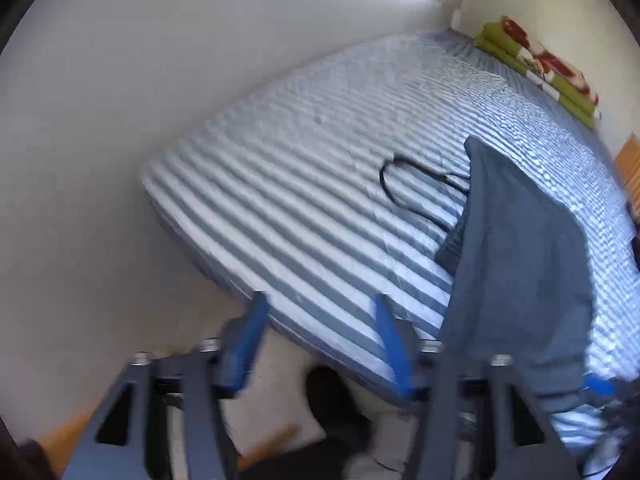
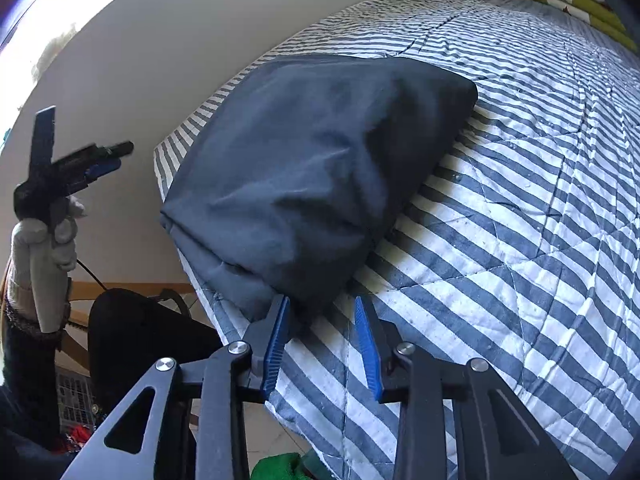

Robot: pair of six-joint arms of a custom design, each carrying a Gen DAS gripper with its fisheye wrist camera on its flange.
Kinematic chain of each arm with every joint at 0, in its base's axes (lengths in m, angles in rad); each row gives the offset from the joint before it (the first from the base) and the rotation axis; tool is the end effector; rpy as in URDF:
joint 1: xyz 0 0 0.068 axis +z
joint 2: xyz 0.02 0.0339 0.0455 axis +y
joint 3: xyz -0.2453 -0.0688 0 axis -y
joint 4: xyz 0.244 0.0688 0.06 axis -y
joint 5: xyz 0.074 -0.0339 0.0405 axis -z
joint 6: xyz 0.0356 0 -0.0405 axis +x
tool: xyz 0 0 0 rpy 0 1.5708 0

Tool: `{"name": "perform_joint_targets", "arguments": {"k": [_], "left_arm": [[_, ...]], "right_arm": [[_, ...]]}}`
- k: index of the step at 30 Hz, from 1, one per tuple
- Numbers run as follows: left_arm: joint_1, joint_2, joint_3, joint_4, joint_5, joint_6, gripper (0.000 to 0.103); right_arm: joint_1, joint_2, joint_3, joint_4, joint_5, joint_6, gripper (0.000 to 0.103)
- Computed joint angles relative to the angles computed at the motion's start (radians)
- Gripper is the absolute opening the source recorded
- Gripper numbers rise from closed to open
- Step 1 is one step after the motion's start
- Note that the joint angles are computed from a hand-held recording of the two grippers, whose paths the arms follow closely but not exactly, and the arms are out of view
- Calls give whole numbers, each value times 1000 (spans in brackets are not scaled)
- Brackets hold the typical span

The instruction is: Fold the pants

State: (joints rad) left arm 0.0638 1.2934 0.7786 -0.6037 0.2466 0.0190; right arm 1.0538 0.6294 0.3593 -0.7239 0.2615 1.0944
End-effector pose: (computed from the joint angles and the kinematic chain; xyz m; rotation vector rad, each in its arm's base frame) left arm 0.2422 0.0068 0.1839 0.0163 2.6656 -0.3046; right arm 0.0732 0.1102 0.1598 0.1539 2.5931 0.5144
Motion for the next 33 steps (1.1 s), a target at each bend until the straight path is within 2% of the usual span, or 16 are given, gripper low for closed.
{"name": "perform_joint_targets", "arguments": {"k": [1,2,4,6,8,10,12,15,18,20,23,27,29,30,33], "left_arm": [[116,55,25,-24,215,-36,48],[181,70,32,-30,303,-64,49],[204,15,21,-16,304,-100,52],[164,-18,50,-70,325,-90,53],[55,-70,66,-80,259,-103,53],[-122,-102,93,-75,139,-136,53],[-284,-58,139,-51,71,-159,53],[-532,96,272,-40,-29,-206,53],[-718,269,458,-92,-103,-198,53],[-783,394,576,-126,-108,-198,53],[-851,579,763,-202,-178,-161,53],[-865,677,861,-237,-168,-127,53],[-865,723,897,-239,-156,-100,53],[-865,746,911,-238,-159,-84,53],[-872,858,1000,-257,-204,-61,53]], "right_arm": [[2,4,-2,5,-4,-5,30],[10,7,-1,4,-1,-6,30],[22,-7,-5,-6,2,2,30],[48,-36,-10,-30,20,26,30],[61,-53,-13,-59,40,40,30],[73,-77,-24,-83,53,63,30],[84,-107,-38,-97,59,88,30],[109,-117,-50,-90,73,115,30],[106,-94,-59,-49,72,113,30],[92,-89,-70,-19,70,104,30],[56,-71,-86,48,51,70,30],[11,-32,-104,126,29,33,29],[-20,-62,-134,162,0,25,22],[-28,-88,-150,173,-14,24,14],[5,-108,-154,165,29,56,8]]}}
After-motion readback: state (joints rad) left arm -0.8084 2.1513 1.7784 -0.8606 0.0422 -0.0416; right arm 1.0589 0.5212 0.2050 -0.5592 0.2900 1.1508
